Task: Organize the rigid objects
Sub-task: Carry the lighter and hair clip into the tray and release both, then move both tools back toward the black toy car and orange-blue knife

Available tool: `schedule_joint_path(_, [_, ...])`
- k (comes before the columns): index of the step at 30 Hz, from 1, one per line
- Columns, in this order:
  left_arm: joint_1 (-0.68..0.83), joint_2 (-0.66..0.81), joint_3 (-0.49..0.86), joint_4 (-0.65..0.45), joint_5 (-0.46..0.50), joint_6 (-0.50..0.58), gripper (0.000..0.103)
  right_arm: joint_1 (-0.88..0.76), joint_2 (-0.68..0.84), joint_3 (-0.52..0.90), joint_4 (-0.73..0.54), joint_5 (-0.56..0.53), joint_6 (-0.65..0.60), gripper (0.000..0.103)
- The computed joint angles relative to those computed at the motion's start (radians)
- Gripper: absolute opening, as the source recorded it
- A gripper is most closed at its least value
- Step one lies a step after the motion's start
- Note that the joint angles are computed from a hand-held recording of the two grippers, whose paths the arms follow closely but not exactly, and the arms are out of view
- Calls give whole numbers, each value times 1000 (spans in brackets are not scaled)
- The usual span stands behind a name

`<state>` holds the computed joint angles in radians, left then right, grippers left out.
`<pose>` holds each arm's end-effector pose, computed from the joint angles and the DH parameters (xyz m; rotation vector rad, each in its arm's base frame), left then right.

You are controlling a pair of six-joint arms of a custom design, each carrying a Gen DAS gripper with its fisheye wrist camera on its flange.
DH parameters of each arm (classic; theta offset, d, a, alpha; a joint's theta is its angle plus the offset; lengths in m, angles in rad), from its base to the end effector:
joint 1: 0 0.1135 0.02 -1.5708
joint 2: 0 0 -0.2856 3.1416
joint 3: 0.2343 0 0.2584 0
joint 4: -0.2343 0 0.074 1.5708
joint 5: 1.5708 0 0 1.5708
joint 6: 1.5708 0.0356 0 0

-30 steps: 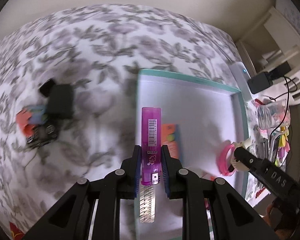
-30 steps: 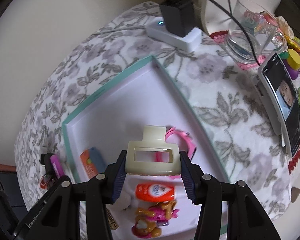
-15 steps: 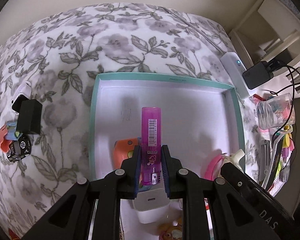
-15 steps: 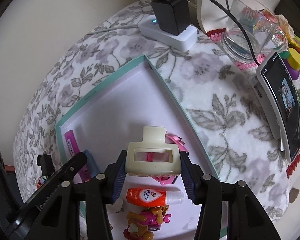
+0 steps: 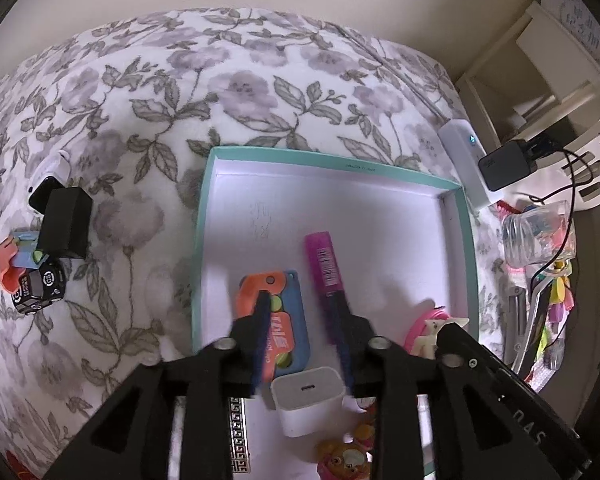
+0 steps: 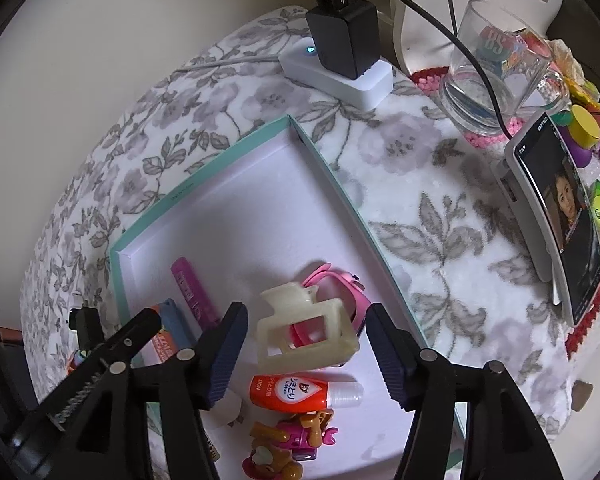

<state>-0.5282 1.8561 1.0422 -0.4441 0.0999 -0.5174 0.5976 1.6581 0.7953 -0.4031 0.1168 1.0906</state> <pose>0.3007 -0.1796 0.1419 0.0385 2.8991 -0.3539 0.2394 0.1579 0.1418 0.7189 2.7524 0.2161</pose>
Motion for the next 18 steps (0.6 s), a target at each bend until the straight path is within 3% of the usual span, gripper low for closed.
schedule_joint_path(6, [46, -75, -56, 2, -21, 27, 68, 30, 5, 6, -9, 29, 6, 75])
schedule_joint_path(13, [158, -153, -141, 1, -46, 61, 75, 87, 26, 29, -18, 77, 9, 87])
schedule_joint_path(15, [187, -172, -164, 2, -52, 77, 82, 99, 33, 35, -19, 86, 9, 90])
schedule_joint_path(18, [236, -203, -206, 13, -49, 103, 83, 121, 46, 49, -25, 104, 7, 91])
